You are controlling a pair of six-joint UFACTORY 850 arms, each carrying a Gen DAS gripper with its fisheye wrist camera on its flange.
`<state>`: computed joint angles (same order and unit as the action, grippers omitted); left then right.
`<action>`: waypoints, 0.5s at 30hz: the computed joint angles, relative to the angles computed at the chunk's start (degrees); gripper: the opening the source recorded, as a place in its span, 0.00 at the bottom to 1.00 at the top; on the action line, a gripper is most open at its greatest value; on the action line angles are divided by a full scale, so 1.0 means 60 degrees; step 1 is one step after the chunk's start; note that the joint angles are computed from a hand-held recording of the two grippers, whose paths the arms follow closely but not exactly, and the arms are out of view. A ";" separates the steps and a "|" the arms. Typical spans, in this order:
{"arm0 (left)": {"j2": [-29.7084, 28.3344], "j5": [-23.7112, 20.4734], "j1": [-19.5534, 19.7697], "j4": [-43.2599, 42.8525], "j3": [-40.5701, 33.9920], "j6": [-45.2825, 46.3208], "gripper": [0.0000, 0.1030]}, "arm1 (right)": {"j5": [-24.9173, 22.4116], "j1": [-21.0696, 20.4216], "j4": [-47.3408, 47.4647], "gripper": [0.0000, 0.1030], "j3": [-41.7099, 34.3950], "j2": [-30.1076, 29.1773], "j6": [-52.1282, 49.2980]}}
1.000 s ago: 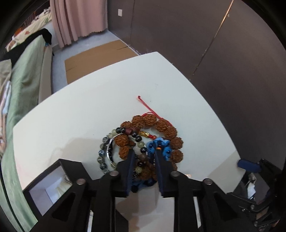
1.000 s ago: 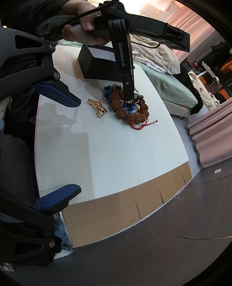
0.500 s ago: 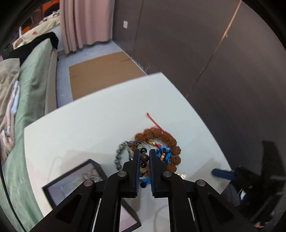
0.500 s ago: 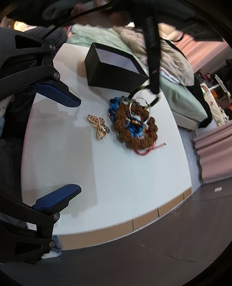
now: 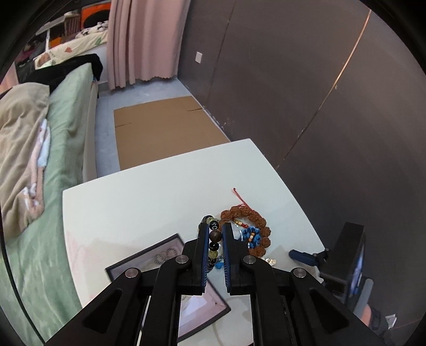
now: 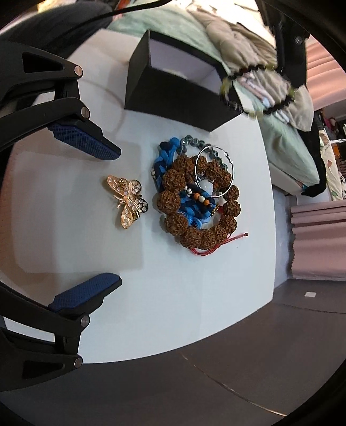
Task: Organize jewelry
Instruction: 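Lower the black bracelet into the box with the left gripper while the right grasps the brooch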
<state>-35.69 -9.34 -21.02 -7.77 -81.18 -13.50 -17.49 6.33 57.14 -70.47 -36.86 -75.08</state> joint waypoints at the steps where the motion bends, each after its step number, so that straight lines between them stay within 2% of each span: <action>1: 0.0042 0.0027 0.0005 -0.0006 0.0066 -0.0005 0.09 | 0.0316 0.0076 0.0168 0.77 0.0088 0.0039 -0.0203; 3: 0.0215 0.0092 0.0037 -0.0068 0.0302 0.0045 0.09 | 0.0809 0.0213 0.0274 0.73 0.0201 0.0094 -0.0404; 5: 0.0352 0.0155 0.0066 -0.0110 0.0510 0.0070 0.09 | 0.0970 0.0246 0.0716 0.65 0.0253 0.0123 -0.0907; 7: 0.0423 0.0197 0.0080 -0.0171 0.0652 0.0070 0.09 | 0.0936 0.0253 0.0987 0.46 0.0226 0.0129 -0.1211; 8: 0.0453 0.0197 0.0078 -0.0162 0.0714 0.0016 0.09 | 0.0907 0.0256 0.1008 0.41 0.0194 0.0120 -0.1257; 11: 0.0561 0.0214 0.0105 -0.0144 0.0916 -0.0042 0.09 | 0.0800 0.0224 0.0819 0.40 0.0077 0.0057 -0.0966; 15: 0.0687 0.0225 0.0119 -0.0062 0.1162 -0.0132 0.09 | 0.0652 0.0138 0.1881 0.40 0.0286 0.0180 -0.1664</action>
